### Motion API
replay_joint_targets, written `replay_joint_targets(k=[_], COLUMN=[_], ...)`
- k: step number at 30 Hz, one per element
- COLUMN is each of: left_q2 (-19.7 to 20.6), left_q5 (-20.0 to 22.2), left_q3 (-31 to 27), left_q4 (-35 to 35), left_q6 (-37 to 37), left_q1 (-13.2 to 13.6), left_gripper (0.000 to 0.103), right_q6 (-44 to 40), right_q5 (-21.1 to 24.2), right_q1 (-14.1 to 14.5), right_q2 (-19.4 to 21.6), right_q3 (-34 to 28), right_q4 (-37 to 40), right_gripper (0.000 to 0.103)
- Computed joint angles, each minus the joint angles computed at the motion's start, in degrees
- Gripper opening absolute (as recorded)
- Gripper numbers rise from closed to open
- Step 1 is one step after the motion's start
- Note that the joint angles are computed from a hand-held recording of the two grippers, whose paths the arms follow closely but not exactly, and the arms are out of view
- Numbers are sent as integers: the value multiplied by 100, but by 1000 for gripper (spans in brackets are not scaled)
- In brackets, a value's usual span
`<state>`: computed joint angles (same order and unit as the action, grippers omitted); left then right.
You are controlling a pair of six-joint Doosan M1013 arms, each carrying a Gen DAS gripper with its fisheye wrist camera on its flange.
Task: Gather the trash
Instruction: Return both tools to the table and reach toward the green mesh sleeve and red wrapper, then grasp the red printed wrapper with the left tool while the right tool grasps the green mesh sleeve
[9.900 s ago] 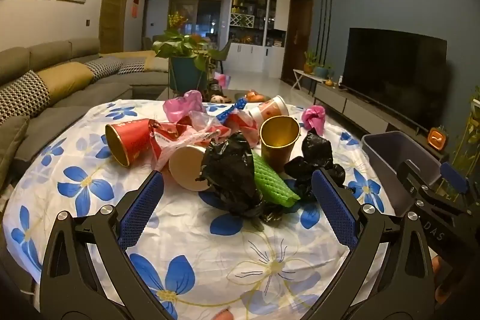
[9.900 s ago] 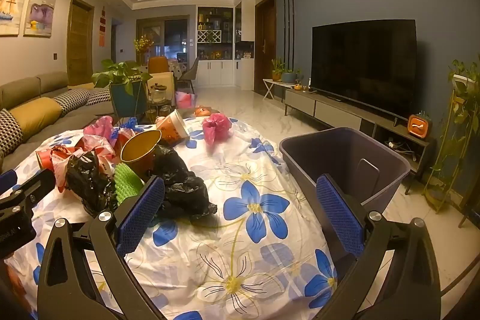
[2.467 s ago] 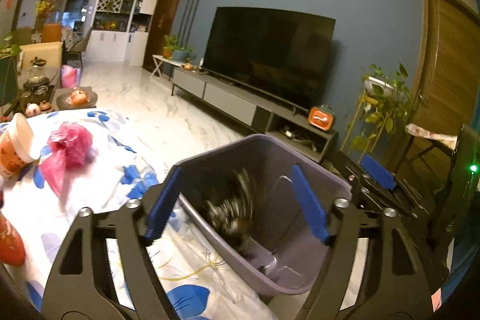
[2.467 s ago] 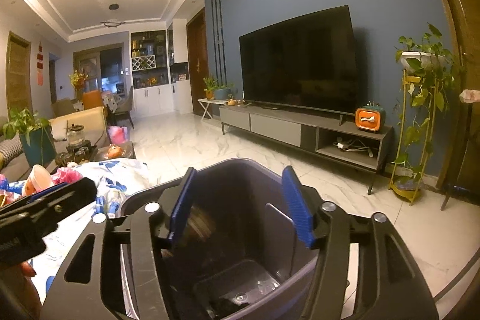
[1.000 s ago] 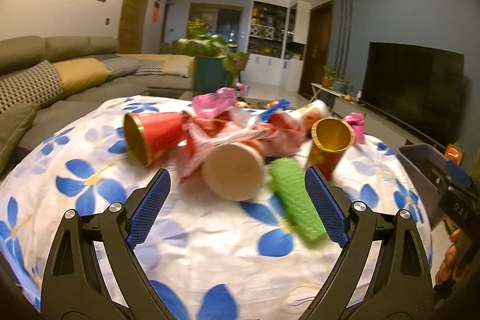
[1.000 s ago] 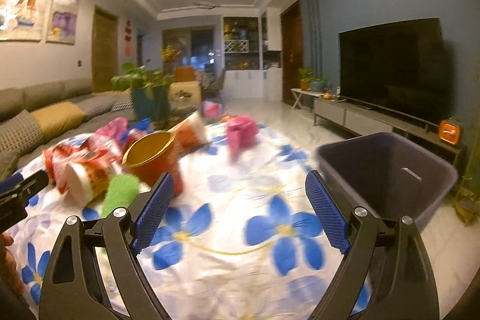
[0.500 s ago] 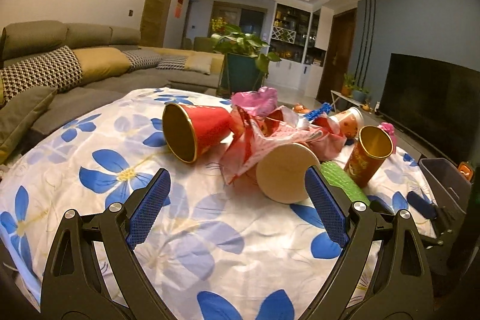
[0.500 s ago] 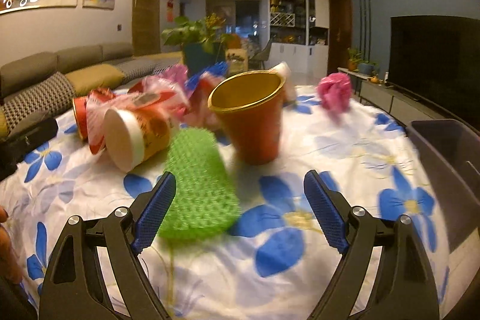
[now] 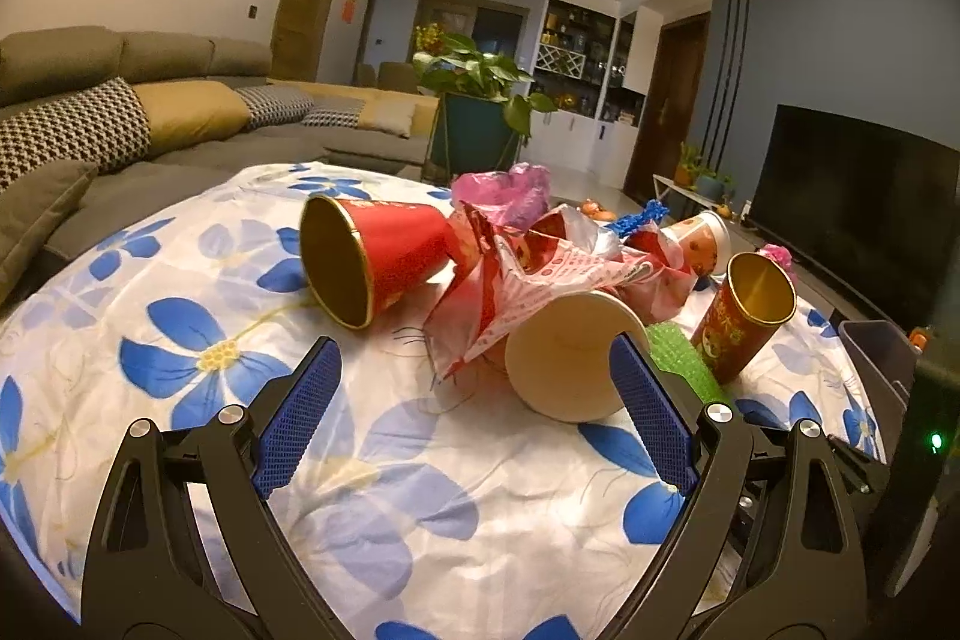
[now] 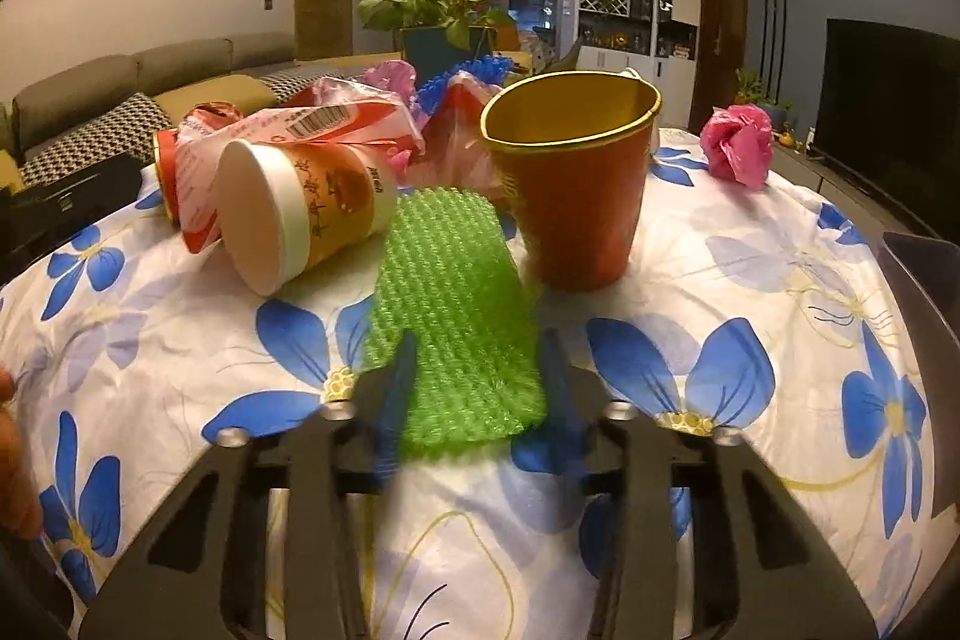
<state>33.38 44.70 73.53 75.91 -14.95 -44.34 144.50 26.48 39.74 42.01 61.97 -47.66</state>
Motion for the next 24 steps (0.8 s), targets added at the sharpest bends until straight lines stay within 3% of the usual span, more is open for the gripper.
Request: replay_joint_targets(k=[2, 4, 11, 17, 18, 21, 24], left_q2=[18, 41, 149, 252, 248, 239, 186], left_q5=[-98, -146, -523, -1162, -1241, -1317, -1281], left_q3=[-59, -140, -457, -670, -654, -621, -526], left_q4=[-74, -114, -634, -1832, -1884, -1876, -1513], left_q6=[53, 97, 491, 1286, 1299, 1256, 910], left_q1=[38, 87, 329, 588, 601, 595, 544], left_gripper=[89, 89, 73, 42, 32, 15, 8], right_q6=[96, 37, 661, 839, 847, 898, 1020], right_q5=[25, -27, -214, -324, -337, -375, -436], right_q1=[21, 2, -7, -41, -47, -58, -71], right_q2=[-19, -41, -256, -333, -346, -369, -414], right_q3=[46, 86, 422, 521, 540, 578, 660], right_q4=[-201, -103, -685, -796, -805, -846, -934], right_gripper=[7, 7, 7, 7, 7, 7, 7])
